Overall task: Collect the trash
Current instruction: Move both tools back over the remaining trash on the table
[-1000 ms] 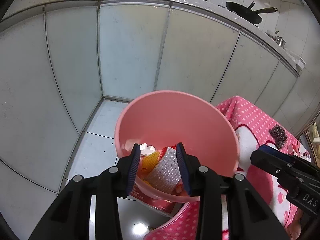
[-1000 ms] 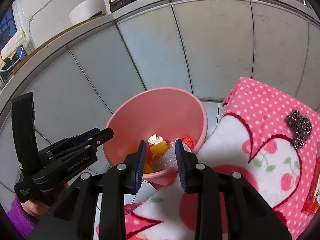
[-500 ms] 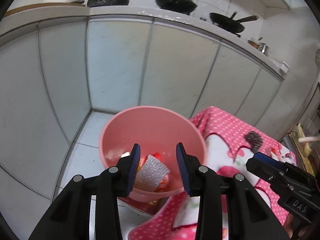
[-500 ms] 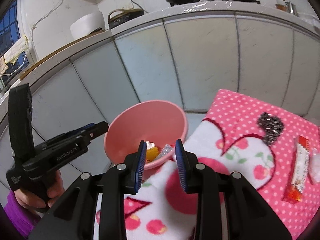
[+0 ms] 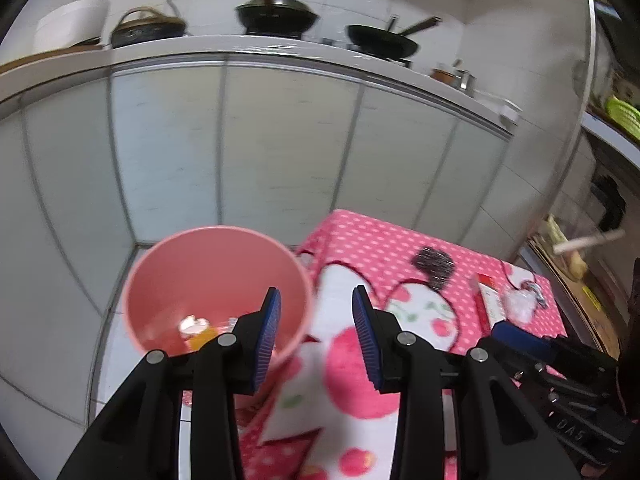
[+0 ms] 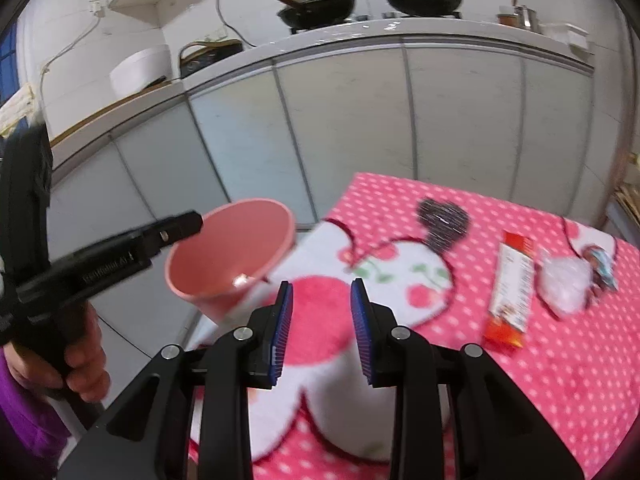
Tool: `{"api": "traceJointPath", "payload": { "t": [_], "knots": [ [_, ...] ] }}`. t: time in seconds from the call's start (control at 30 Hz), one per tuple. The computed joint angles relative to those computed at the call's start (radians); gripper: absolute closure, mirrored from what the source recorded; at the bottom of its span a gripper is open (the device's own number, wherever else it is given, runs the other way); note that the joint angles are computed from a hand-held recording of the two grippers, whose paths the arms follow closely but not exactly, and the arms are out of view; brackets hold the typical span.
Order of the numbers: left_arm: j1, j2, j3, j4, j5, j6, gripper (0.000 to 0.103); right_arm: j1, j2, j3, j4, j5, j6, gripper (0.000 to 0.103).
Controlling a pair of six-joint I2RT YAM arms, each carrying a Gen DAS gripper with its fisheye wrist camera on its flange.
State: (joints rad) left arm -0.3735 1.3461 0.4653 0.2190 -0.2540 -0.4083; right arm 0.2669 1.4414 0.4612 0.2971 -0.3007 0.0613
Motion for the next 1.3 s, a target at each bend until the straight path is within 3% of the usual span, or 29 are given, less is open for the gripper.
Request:
{"api": "traceJointPath", "payload": {
  "t": [0.37,0.67,1.1,1.3],
  "knots": [
    [-0.224,0.229,0.156,0.061,-0.031,0.025,0.067,-0.369,0.035,-0.118,0.05,-0.143,-0.107,0.073],
    [-0.341,0.478,0.376,0.063,0.01,0.088,0.067,-0.662,0.186,-0.056,0.066,-0.232,-0.174,0.073],
    [-0.402,0.831,0.855,-0.107,0.146,0.116,0.066,-0.797,0.332,0.031,0.069,-0.278,-0.205,0.073],
    [-0.399,0.991,1.095,-0.223,0.13,0.117,0.066,-0.817,0.342,0.061,0.043,-0.288,-0.218,0.073]
  ]
}}
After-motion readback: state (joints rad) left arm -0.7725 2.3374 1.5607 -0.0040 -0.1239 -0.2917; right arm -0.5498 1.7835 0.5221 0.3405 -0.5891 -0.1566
